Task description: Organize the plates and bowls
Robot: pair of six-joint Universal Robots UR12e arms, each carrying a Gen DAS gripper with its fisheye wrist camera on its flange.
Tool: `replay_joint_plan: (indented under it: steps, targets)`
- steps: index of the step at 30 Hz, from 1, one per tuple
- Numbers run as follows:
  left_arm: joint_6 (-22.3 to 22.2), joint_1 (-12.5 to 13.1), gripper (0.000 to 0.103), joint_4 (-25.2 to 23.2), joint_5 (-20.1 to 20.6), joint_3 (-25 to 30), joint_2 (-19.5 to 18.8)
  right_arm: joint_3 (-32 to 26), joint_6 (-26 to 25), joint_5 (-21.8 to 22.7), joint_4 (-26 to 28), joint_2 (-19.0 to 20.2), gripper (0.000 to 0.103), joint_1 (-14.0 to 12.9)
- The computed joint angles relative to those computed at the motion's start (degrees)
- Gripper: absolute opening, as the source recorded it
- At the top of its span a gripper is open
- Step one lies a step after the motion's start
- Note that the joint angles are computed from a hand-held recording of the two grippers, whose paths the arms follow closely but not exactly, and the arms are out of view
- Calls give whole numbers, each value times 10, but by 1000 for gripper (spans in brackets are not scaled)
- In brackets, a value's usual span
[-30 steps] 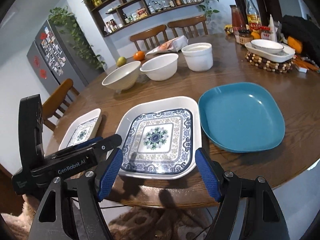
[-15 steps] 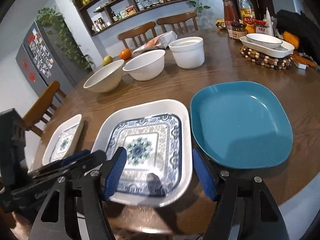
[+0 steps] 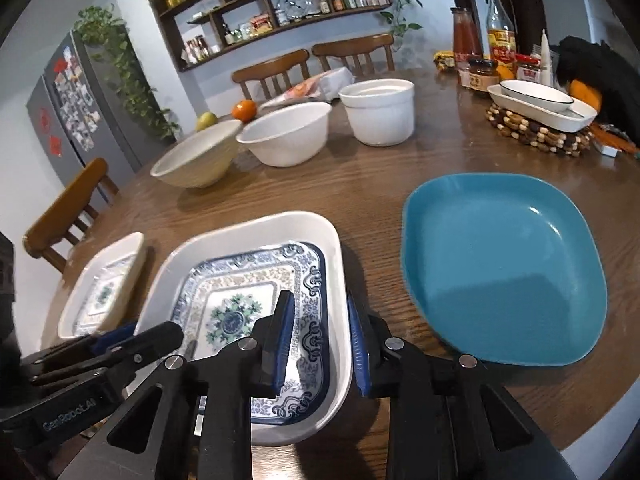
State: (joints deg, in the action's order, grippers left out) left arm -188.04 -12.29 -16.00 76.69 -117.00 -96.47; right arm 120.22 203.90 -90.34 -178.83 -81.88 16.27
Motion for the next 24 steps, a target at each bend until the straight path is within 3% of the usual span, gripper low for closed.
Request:
replay_joint_plan:
  steps: [11,13,15,17,19,21,24]
  targets:
    - [7,0,30,1,17,-7,5,-10,-9,-8,20,5,29,10]
    - [11,5,32,-1,1,-8,8,-10,-14,-6,24,3,29,9]
    - [12,12,33,2,-14,-12,15,-12,-25,-32,34,-1,29,14]
    - [8,20,42,24,-22,-21,25,-11,-25,-47,29,-5,30,15]
    - [-2,30,53,49,-26,-31,35,-9,-23,-36,25,-14,45,12]
    - [-13,43,57,67,-31,-40,46,-7,-19,-17,9,-20,60,7]
    - [-29,63,64,80,-38,-51,59,-12,-26,4,-8,-21,65,7]
